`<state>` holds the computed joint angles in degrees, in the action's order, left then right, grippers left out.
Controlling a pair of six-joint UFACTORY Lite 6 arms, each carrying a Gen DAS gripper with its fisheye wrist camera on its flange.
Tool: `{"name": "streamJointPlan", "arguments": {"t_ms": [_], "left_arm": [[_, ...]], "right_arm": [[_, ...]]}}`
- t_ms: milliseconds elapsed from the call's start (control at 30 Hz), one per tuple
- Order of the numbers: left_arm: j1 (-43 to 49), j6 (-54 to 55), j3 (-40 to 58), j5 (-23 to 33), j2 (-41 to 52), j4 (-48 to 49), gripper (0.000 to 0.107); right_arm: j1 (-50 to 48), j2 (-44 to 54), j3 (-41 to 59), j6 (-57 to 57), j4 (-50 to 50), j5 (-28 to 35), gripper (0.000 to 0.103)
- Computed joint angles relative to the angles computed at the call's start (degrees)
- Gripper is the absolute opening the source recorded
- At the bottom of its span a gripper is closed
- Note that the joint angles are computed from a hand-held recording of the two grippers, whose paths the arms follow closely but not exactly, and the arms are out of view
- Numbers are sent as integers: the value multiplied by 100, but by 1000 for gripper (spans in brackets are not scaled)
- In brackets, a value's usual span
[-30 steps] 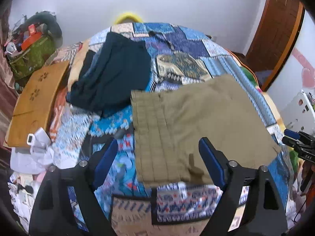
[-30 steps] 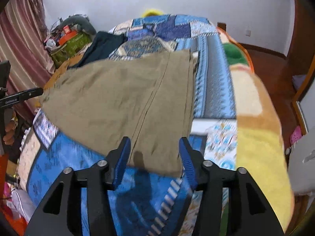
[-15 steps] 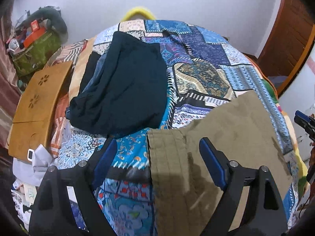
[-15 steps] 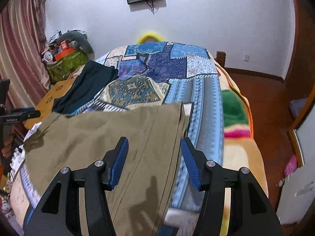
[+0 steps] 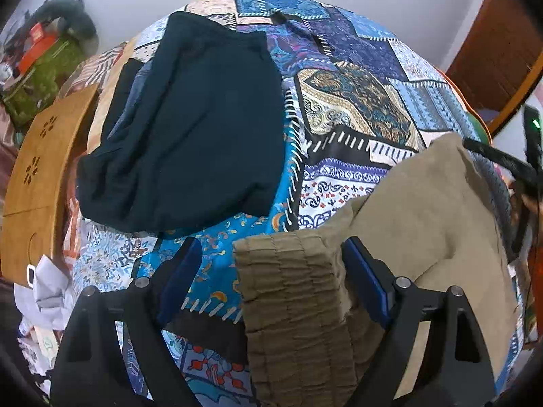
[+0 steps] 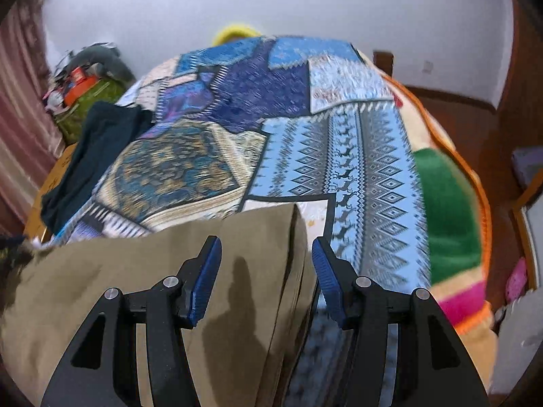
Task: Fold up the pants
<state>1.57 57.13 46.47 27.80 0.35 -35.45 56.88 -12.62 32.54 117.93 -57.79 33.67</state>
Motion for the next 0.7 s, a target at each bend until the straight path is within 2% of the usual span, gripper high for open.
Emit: {"name": "streamJointPlan", "arguments": {"t_ms": [67,133,200,233,367,467,600,700], "left_arm": [[-1,226,-69,-26,-8,-170,86],[-3,465,-143,-50,-31,-338,84],[66,796,-213,-8,-63,-638,72],[107,923,-245,7,-83,-774,69],[328,1176,-345,1,-138,-1242,59],[449,1096,-393,-137,-212,-1323,58],[256,663,-472,-364,-329,-950,58],[171,169,-423,-281,-450,-454,58]], "right_arm": [[-371,198,-6,-15,-148,-449,37],[-636,444,39,-57,-227,-851,30],[-703,787,220,-402,-15,-895,17],[-746,895,269,-575,68,-926,7],[-631,1108,364,-764,179,-769,4],[-522,1321,529,-907,323,-518,0],[-474,1532,793,-1347,691,-267,0],[-565,1557,920,-1700,965,-174,1]]}}
